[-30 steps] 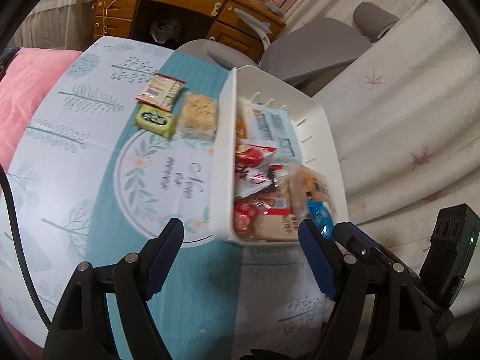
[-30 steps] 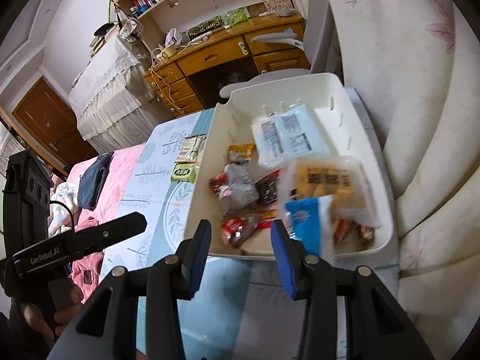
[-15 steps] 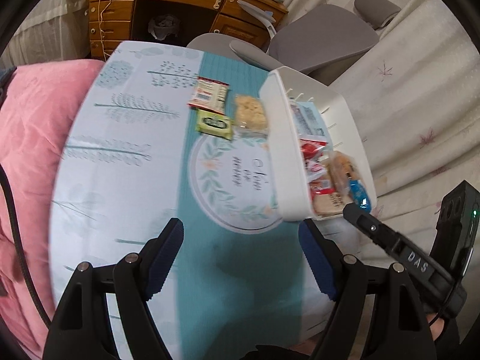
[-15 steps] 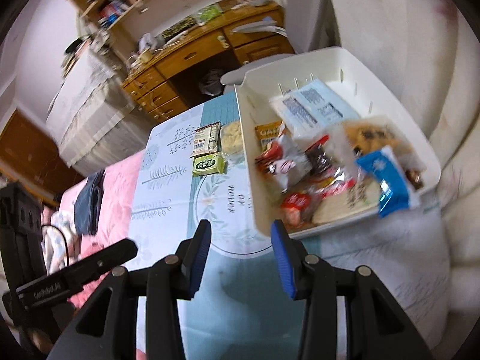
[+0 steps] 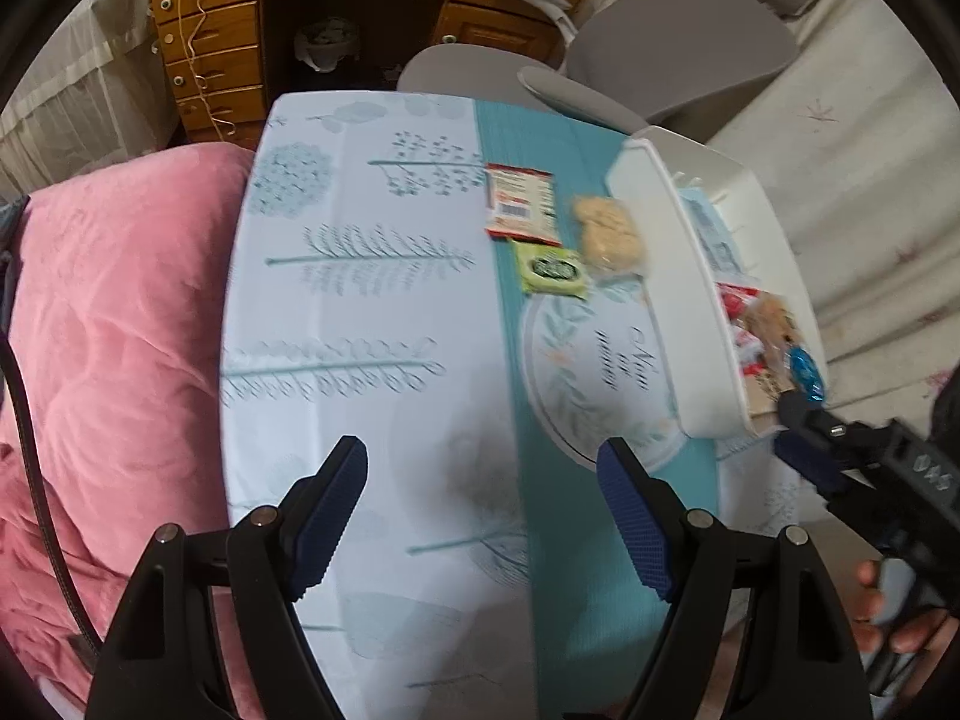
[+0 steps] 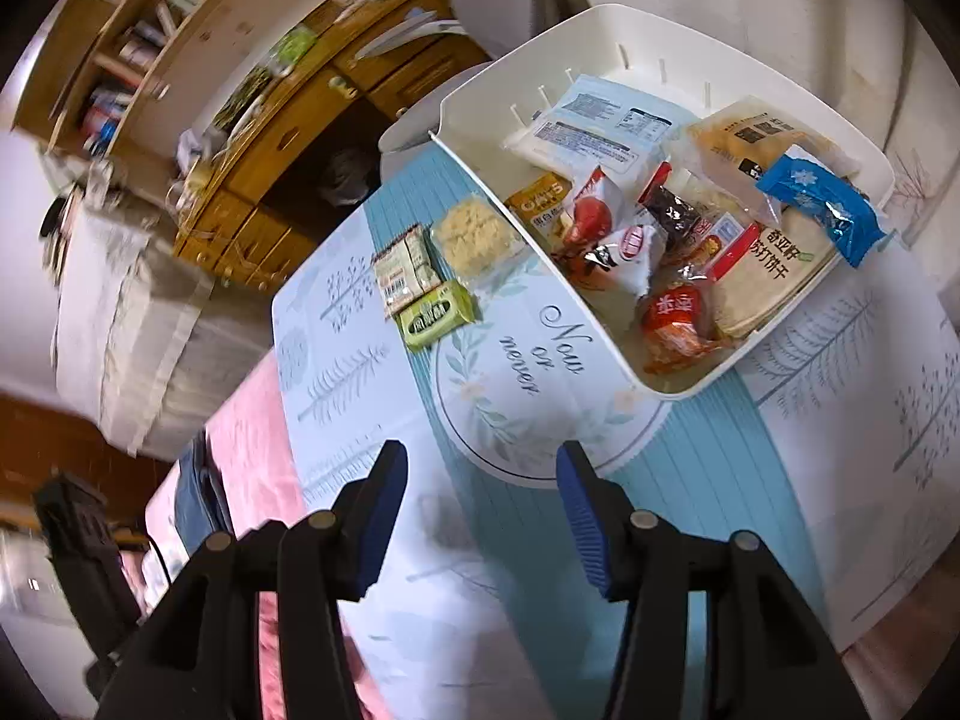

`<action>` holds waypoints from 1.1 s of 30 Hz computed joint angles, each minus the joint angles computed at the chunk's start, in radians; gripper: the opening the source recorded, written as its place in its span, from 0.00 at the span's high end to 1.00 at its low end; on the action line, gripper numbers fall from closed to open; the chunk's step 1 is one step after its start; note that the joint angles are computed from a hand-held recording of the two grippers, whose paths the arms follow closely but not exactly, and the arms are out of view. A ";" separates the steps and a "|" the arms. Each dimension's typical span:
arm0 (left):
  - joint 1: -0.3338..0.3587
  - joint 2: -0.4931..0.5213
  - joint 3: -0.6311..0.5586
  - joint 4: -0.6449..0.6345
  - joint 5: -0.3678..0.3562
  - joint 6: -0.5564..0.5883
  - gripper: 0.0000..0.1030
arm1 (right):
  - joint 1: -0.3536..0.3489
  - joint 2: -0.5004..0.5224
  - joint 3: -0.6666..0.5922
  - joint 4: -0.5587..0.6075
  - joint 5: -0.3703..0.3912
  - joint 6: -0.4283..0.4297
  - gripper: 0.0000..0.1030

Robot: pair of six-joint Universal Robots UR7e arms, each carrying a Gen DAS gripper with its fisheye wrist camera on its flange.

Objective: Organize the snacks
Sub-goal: 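Grasp the LIPO biscuit pack with the left gripper while the right gripper grasps the pastry bag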

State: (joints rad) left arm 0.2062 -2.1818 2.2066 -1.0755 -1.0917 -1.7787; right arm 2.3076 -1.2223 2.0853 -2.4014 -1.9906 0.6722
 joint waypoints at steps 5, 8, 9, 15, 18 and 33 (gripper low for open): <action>0.108 0.007 -0.026 -0.019 0.051 0.069 0.24 | -0.006 0.062 -0.065 -0.001 0.013 0.092 0.36; 0.172 0.032 -0.041 -0.050 0.083 0.120 0.24 | -0.020 0.100 -0.110 0.017 0.014 0.158 0.36; 0.189 0.041 -0.045 -0.066 0.092 0.138 0.24 | -0.029 0.114 -0.125 0.015 0.020 0.185 0.36; 0.323 0.121 -0.069 -0.203 0.165 0.321 0.21 | -0.064 0.201 -0.197 -0.049 0.064 0.248 0.21; 0.402 0.172 -0.072 -0.313 0.191 0.443 0.21 | -0.080 0.246 -0.227 -0.076 0.073 0.286 0.20; 0.701 0.433 -0.041 -0.885 0.165 0.922 0.21 | -0.161 0.424 -0.359 -0.050 -0.040 0.469 0.18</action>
